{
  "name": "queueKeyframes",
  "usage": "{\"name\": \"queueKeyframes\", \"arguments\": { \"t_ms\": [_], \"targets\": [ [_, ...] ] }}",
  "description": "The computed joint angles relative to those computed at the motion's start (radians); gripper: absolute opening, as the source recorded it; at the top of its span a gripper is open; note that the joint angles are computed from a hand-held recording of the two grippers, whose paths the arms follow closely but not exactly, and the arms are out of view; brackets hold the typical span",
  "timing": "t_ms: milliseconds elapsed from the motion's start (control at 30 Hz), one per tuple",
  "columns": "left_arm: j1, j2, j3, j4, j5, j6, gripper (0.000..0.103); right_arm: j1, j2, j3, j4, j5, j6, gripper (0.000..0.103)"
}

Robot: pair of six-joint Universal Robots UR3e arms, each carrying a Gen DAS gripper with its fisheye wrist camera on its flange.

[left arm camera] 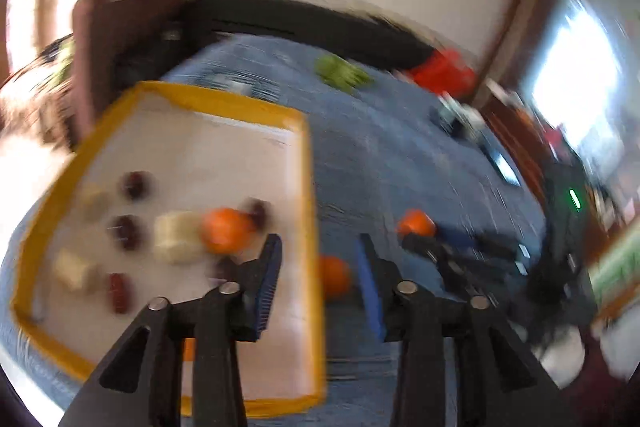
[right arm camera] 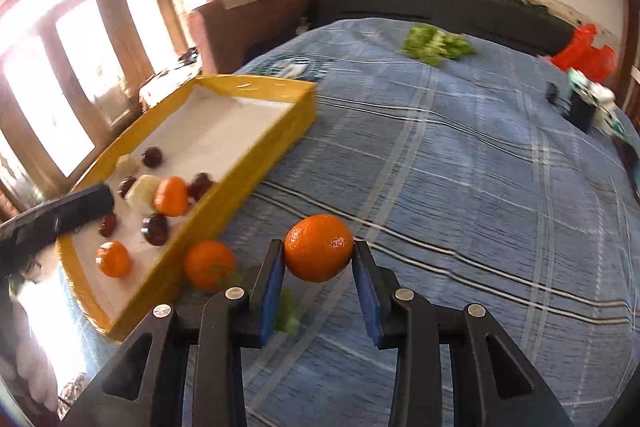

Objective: Organize fruits

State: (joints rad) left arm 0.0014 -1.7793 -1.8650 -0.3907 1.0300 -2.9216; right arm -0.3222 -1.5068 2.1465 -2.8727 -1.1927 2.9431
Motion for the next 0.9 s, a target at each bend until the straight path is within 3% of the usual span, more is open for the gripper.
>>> {"name": "queueKeyframes", "arguments": {
  "t_ms": [133,400,500,600,700,733,800,833,900],
  "targets": [
    [-0.145,-0.107,0.149,-0.087,0.102,0.089,0.045,-0.099,0.021,0.046,-0.017,0.054,-0.001,0.038],
    [-0.267,-0.320,0.424,-0.220,0.331,0.147,0.045,-0.186,0.000,0.089,-0.025,0.162,-0.029,0.039],
    [-0.259,-0.304,0.439,-0.289,0.297,0.140,0.049,-0.201,-0.011,0.099,-0.018,0.184,-0.028,0.039],
    [-0.192,-0.232,0.426,-0.481,0.048,0.204,0.050,-0.235,-0.035,0.120,-0.018,0.214,-0.018,0.038],
    [-0.217,-0.161,0.330,-0.370,0.102,0.205,0.055,-0.262,-0.048,0.132,-0.018,0.235,-0.011,0.038],
    [-0.233,-0.163,0.313,-0.310,0.152,0.186,0.062,-0.268,-0.050,0.133,-0.017,0.238,-0.005,0.038],
    [-0.263,-0.202,0.322,-0.242,0.248,0.154,0.064,-0.276,-0.051,0.131,-0.007,0.243,-0.001,0.038],
    [-0.282,-0.235,0.343,-0.235,0.306,0.139,0.064,-0.280,-0.053,0.132,-0.004,0.247,-0.002,0.038],
    [-0.293,-0.260,0.354,-0.246,0.321,0.139,0.064,-0.282,-0.056,0.134,-0.006,0.247,0.000,0.039]
  ]
}}
